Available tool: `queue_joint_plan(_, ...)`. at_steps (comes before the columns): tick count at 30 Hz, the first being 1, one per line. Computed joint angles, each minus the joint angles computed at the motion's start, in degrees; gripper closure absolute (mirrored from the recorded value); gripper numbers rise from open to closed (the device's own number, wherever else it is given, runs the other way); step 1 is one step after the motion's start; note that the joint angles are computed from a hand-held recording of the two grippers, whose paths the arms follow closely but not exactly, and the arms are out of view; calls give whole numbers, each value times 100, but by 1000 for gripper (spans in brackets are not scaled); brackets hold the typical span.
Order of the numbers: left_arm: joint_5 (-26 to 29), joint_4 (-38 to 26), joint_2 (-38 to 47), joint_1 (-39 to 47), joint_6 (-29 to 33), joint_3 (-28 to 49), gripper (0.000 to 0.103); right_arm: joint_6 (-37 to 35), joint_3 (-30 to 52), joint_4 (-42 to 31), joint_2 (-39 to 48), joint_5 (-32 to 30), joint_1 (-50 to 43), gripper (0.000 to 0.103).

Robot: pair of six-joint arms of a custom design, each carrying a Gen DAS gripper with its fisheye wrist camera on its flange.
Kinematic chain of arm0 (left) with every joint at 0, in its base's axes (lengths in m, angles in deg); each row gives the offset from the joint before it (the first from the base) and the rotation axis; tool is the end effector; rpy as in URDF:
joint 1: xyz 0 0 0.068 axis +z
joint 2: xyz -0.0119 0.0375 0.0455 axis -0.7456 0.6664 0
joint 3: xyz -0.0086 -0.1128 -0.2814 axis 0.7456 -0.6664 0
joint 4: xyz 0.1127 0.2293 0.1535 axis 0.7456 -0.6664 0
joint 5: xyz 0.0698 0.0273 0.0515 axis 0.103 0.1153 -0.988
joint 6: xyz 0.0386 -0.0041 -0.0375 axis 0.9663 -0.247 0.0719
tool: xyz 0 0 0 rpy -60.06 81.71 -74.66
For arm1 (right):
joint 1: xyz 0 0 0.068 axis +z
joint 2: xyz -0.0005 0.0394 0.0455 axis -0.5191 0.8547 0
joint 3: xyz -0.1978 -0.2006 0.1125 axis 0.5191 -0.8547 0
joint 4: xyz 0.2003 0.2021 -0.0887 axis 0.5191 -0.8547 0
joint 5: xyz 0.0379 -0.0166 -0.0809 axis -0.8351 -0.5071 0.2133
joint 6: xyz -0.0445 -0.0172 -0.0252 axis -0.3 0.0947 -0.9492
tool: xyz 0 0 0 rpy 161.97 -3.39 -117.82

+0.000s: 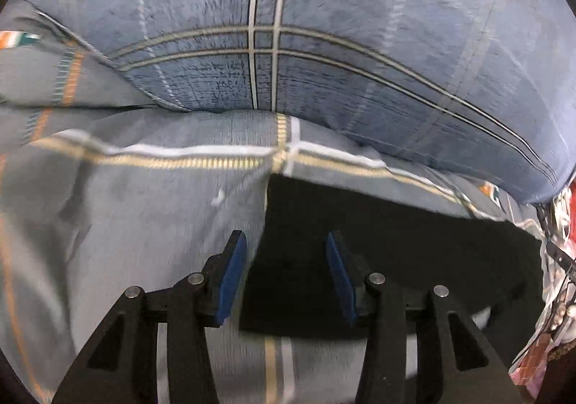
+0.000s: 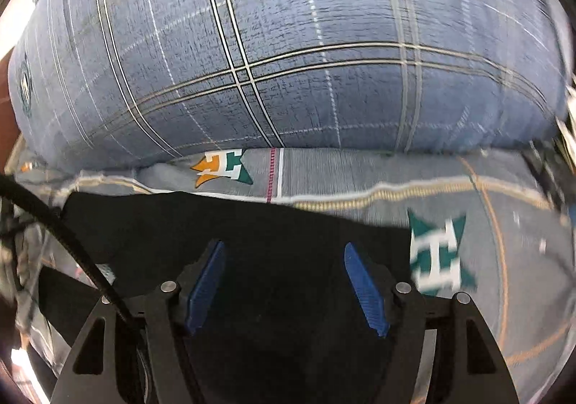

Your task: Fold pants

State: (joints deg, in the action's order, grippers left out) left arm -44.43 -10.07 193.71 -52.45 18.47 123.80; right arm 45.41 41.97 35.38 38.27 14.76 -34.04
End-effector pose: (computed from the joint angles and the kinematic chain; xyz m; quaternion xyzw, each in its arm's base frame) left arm 0.4357 -0.0432 0.0851 0.0902 0.9706 -0.1541 0.1612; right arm 0.2055 -0.0106 0.2025 0.1403 0.9626 0.0127 0.2313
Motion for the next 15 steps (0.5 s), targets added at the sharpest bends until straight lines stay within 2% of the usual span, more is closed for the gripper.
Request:
queue_joint_plan(2,87,-137,324,-11,57,348,58,-511,338,-105,514,-106,-225,30)
queue_joint_plan(7,364,-310,574,-99,465,739,49,-1271,860,-46,1644,-133,-180,30)
queue_joint_plan(11,465,-266,564,-196,658,687,29,-1463,990,169,2256,-120,143,32)
queue_joint_plan(13,203,-69,473,-360,728,505,27,-1487,1020,333,2566,-31,288,32)
queue_joint_plan(14,35,9,430,-437,754,432,34,-1447,1033,399,2735,1,349,32)
queue_joint_plan(15,-195,172,324,-536,815,273,70,-1402,1021,462,2810,23,395,36)
